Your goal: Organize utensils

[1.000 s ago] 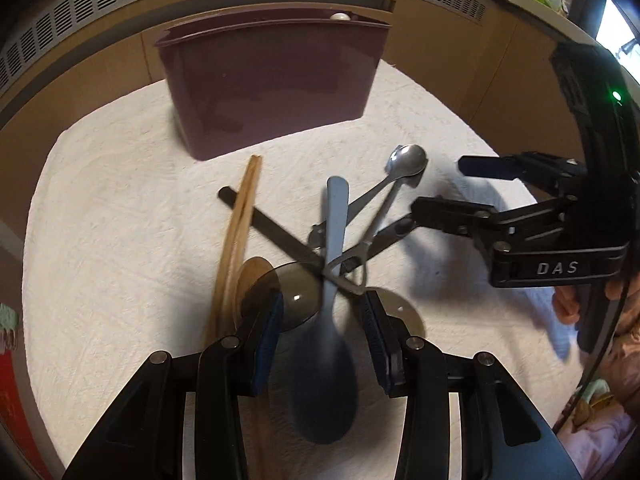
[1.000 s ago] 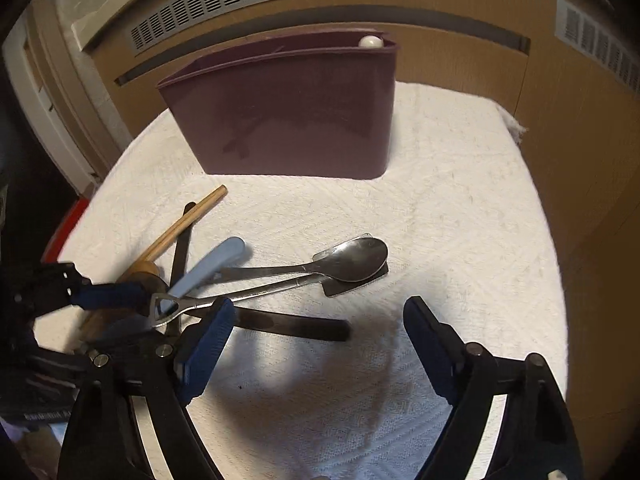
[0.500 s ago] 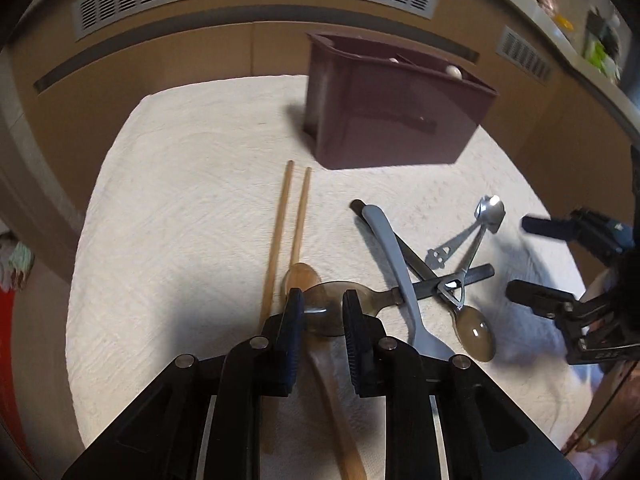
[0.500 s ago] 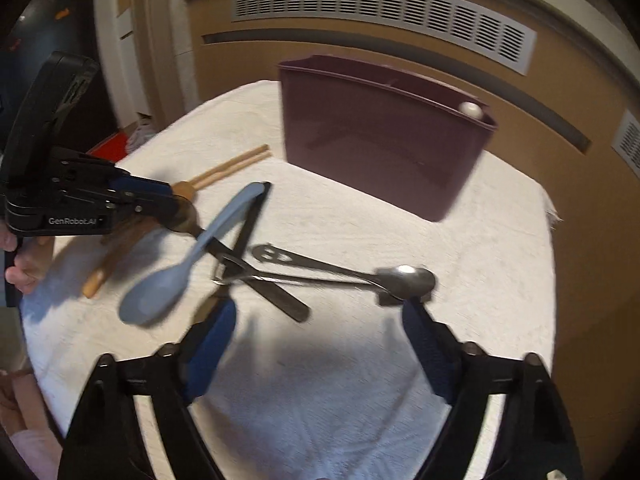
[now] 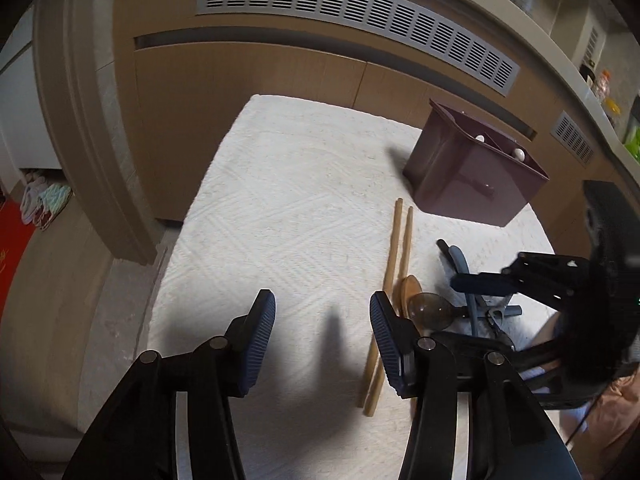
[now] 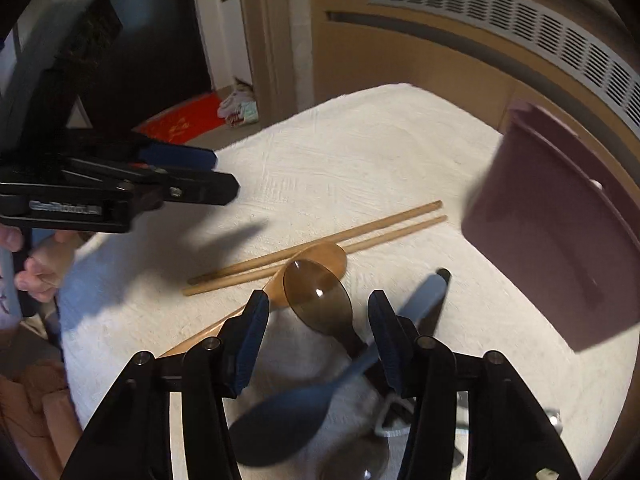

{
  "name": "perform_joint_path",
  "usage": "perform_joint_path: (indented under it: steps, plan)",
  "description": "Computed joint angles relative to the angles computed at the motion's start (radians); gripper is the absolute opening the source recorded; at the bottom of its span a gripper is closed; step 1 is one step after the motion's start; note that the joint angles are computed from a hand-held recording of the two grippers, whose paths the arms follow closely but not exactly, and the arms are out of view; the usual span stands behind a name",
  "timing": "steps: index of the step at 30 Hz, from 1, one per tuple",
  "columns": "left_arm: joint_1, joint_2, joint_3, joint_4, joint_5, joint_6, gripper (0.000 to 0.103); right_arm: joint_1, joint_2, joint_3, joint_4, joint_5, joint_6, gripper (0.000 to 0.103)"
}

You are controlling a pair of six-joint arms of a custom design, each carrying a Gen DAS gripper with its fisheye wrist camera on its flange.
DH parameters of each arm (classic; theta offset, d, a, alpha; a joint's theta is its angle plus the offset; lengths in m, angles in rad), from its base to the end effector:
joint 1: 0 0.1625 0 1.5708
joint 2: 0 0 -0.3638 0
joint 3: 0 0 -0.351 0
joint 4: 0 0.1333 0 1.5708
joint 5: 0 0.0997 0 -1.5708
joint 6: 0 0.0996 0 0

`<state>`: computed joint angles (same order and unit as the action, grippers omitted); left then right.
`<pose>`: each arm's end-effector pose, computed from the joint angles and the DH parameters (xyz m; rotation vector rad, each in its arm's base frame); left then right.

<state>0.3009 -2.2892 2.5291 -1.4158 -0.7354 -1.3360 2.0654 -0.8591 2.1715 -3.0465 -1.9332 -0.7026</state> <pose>-0.0989 -0.2476 0.2530 0.1340 2.4111 -0.9021 0.2955 -0.3415 0.0230 1.5209 -2.3032 0.1721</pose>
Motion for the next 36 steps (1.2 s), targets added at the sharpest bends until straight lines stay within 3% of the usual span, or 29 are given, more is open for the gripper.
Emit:
perform_joint_path:
  steps: [3, 5, 10, 15, 21, 22, 23, 26, 29, 31, 33, 36]
  plan:
    - [-0.023, -0.04, 0.001, 0.053, -0.013, -0.029, 0.051, -0.007, 0.012, -0.032, 0.053, 0.0, 0.022, 0.046]
    - [-0.031, -0.052, 0.004, 0.06, -0.02, -0.03, 0.051, -0.013, -0.011, -0.045, 0.13, 0.01, 0.065, 0.034]
    - [-0.017, -0.006, 0.03, -0.058, -0.044, 0.049, 0.051, 0.001, -0.087, 0.02, 0.011, -0.043, 0.103, 0.034]
    - [0.015, 0.197, 0.075, -0.38, -0.111, 0.247, 0.051, -0.025, -0.244, 0.039, 0.001, 0.023, 0.229, 0.031]
    - [0.112, 0.439, 0.035, -0.563, -0.134, 0.327, 0.051, -0.05, -0.347, 0.082, -0.039, 0.017, 0.254, 0.029]
    - [0.131, 0.473, 0.023, -0.572, -0.131, 0.326, 0.051, -0.059, -0.365, 0.095, -0.038, 0.02, 0.254, 0.027]
    - [0.136, 0.497, 0.019, -0.584, -0.116, 0.33, 0.051, -0.067, -0.375, 0.1, -0.033, 0.017, 0.261, 0.011]
    - [0.146, 0.566, -0.001, -0.6, -0.081, 0.349, 0.047, -0.094, -0.385, 0.111, -0.026, 0.004, 0.279, 0.008]
    - [0.132, 0.59, 0.006, -0.6, -0.033, 0.348, 0.03, -0.124, -0.405, 0.121, 0.023, 0.041, 0.276, 0.012]
    - [0.123, 0.557, 0.025, -0.61, -0.033, 0.337, 0.03, -0.131, -0.405, 0.138, -0.008, 0.025, 0.251, 0.018]
    - [0.106, 0.508, 0.047, -0.602, -0.032, 0.313, 0.03, -0.118, -0.355, 0.141, -0.071, -0.039, 0.206, 0.038]
    - [0.082, 0.422, 0.072, -0.583, -0.037, 0.285, 0.03, -0.101, -0.291, 0.126, -0.076, -0.098, 0.151, 0.058]
